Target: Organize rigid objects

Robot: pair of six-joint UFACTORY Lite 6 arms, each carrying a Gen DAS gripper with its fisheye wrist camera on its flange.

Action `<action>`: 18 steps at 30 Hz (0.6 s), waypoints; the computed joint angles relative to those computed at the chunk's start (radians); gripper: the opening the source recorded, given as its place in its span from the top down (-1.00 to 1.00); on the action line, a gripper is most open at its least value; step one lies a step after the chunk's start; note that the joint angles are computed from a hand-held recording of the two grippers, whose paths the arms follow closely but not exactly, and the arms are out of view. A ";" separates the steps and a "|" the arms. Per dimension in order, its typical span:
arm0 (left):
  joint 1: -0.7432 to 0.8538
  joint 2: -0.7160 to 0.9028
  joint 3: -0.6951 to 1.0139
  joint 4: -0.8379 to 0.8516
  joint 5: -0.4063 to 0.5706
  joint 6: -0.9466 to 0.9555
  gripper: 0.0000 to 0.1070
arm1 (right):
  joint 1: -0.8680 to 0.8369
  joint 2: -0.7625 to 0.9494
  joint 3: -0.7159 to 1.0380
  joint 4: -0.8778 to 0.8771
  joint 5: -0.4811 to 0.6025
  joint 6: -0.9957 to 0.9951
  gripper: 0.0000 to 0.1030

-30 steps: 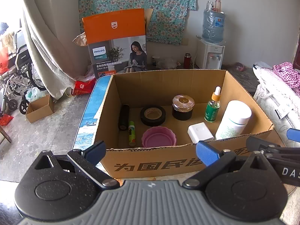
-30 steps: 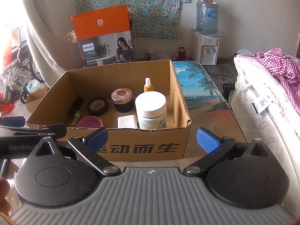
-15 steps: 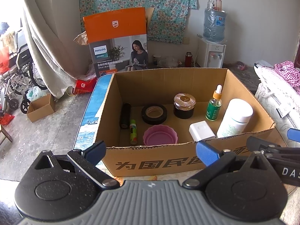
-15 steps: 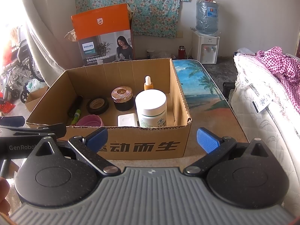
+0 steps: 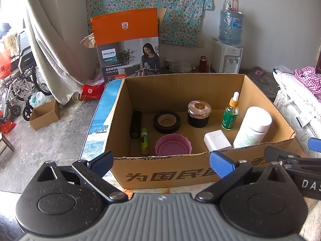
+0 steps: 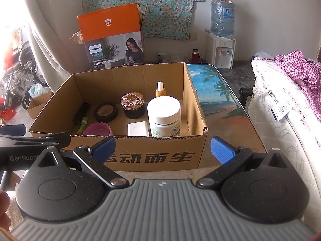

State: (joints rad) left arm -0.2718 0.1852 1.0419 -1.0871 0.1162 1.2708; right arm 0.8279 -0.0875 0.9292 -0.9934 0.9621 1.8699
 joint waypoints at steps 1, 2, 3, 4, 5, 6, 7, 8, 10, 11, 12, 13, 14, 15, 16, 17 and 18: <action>0.001 0.000 0.000 -0.007 0.001 0.008 -0.92 | 0.000 0.000 0.000 0.000 0.000 0.000 -0.97; 0.001 0.001 0.000 0.003 0.001 -0.003 -0.92 | 0.000 0.001 0.003 0.001 0.002 -0.002 -0.97; 0.001 0.000 0.000 0.004 0.001 -0.003 -0.92 | -0.001 0.001 0.004 0.002 0.001 -0.003 -0.97; 0.001 0.000 0.000 0.000 0.001 0.001 -0.92 | -0.001 0.001 0.004 0.002 0.001 -0.003 -0.97; 0.001 0.000 0.000 0.000 0.001 0.001 -0.92 | 0.001 0.001 0.006 0.005 0.004 -0.005 -0.97; 0.000 -0.001 0.000 0.019 0.001 -0.020 -0.92 | 0.002 0.001 0.007 0.005 0.005 -0.005 -0.97; 0.000 -0.001 0.001 0.019 0.001 -0.020 -0.92 | 0.002 0.001 0.007 0.006 0.005 -0.005 -0.97; 0.000 -0.001 0.001 0.019 0.001 -0.019 -0.92 | 0.003 0.001 0.007 0.005 0.005 -0.004 -0.97; 0.000 0.000 0.001 0.013 0.001 -0.013 -0.92 | 0.003 0.001 0.007 0.004 0.005 -0.003 -0.97; 0.000 0.000 0.001 0.013 0.001 -0.013 -0.92 | 0.002 0.001 0.007 0.005 0.005 -0.004 -0.97; 0.000 0.000 0.001 0.014 0.000 -0.014 -0.92 | 0.002 0.001 0.007 0.005 0.005 -0.004 -0.97; 0.000 0.000 0.001 0.019 0.000 -0.019 -0.92 | 0.002 0.001 0.007 0.005 0.005 -0.004 -0.97; -0.001 -0.001 0.001 0.019 0.000 -0.019 -0.92 | 0.002 0.001 0.007 0.005 0.005 -0.004 -0.97; -0.001 -0.001 0.000 0.020 0.000 -0.020 -0.92 | 0.002 0.001 0.007 0.005 0.005 -0.004 -0.97; -0.002 -0.001 0.000 0.021 -0.001 -0.021 -0.92 | 0.002 0.001 0.007 0.005 0.005 -0.004 -0.97; -0.002 -0.001 0.000 0.021 -0.002 -0.021 -0.92 | 0.002 0.001 0.006 0.004 0.005 -0.003 -0.97; -0.002 -0.001 0.000 0.021 -0.002 -0.021 -0.92 | 0.001 0.000 0.005 0.004 0.005 -0.004 -0.97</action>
